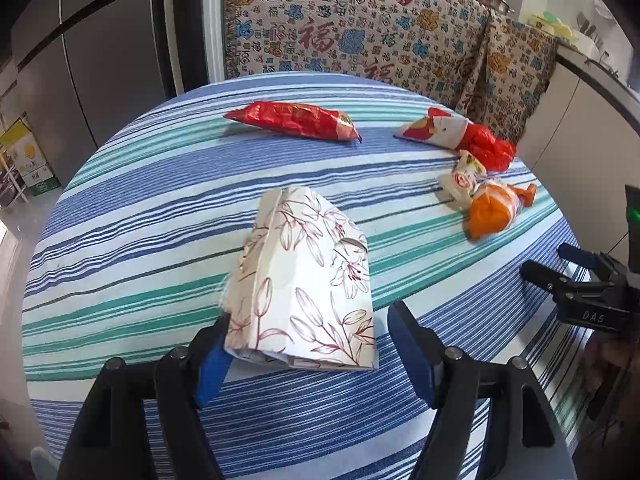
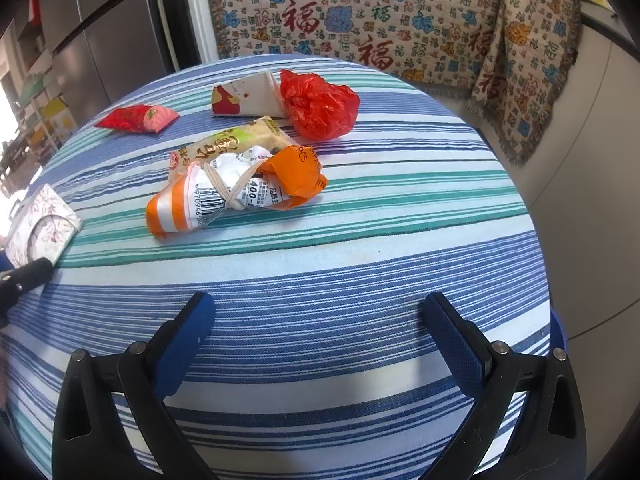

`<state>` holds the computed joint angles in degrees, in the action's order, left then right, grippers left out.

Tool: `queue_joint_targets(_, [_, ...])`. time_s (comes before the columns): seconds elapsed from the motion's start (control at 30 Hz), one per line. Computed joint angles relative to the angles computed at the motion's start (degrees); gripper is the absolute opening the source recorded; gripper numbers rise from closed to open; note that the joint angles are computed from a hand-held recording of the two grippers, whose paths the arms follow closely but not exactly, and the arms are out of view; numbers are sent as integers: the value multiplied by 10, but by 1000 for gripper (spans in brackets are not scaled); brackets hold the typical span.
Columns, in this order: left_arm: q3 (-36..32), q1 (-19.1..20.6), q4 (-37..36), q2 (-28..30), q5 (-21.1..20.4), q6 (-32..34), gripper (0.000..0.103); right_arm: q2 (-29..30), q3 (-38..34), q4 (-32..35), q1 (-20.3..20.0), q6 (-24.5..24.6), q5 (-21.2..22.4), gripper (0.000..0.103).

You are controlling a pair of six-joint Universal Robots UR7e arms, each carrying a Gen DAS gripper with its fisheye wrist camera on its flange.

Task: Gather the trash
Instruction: 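Grasp the white floral paper bag with the left gripper, then grasp the orange-and-white bag with the right gripper while the left lifts the paper bag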

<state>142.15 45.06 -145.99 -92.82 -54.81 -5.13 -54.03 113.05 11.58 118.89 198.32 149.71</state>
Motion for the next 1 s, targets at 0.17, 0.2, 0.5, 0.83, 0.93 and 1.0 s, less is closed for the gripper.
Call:
queue_joint_targets(0.17, [22,-10,-60,21,41,29,87,-3,0,-27,19,-20,13,100])
queue_joint_targets(0.2, [22,-9,-61,21,42,30,87,-3,-6,-38,30,-30,19,100])
queue_joint_targets(0.5, [23,-9,-62,21,43,31,89,67,-127,7,9,-30,31,93])
queue_joint_targets(0.83, [21,-9,-63,24,42,31,89,-5,0,60,37,105,66,91])
queue_joint_targets(0.93, [21,-9,-63,24,42,31,89,-25,26,40,35,111,18,92])
queue_joint_targets(1.0, [21,-8,-63,24,42,31,90,-30,36,19,26,104,-18,93])
